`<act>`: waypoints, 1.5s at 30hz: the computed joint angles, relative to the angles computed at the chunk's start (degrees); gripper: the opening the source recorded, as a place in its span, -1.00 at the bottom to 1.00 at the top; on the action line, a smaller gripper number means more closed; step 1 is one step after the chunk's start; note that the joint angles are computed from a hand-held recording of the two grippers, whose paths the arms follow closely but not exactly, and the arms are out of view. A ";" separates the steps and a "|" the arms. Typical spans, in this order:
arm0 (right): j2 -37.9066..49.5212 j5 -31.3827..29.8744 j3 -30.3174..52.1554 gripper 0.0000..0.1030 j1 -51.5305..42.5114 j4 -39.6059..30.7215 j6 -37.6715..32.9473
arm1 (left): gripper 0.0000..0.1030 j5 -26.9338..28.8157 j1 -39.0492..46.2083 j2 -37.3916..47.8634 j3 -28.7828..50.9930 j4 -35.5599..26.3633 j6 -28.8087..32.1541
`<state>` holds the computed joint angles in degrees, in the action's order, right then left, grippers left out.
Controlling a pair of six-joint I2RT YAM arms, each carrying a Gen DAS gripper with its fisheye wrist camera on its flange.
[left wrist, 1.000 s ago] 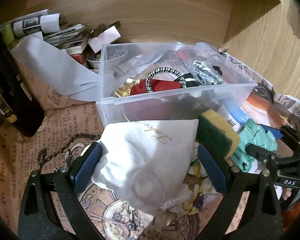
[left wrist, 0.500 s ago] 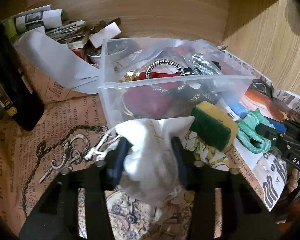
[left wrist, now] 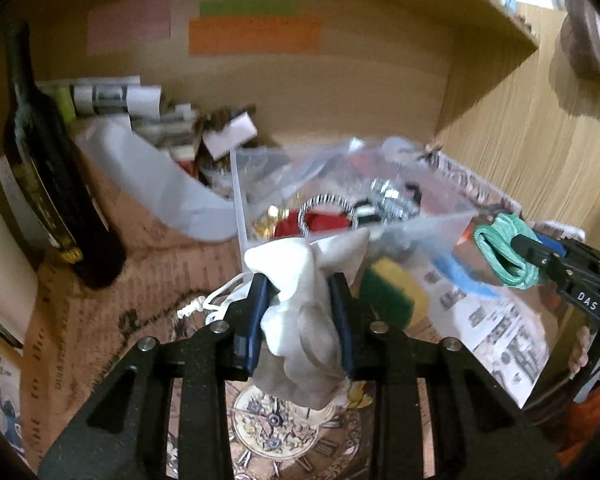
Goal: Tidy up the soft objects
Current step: 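Drop the green glove into the box with the right tool while the left tool carries the bag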
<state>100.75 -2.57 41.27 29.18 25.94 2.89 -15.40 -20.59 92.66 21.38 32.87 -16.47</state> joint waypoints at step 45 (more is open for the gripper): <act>31.95 -1.74 49.74 -0.48 3.29 -25.39 -6.08 | -0.22 9.83 10.89 24.25 38.28 -18.66 0.54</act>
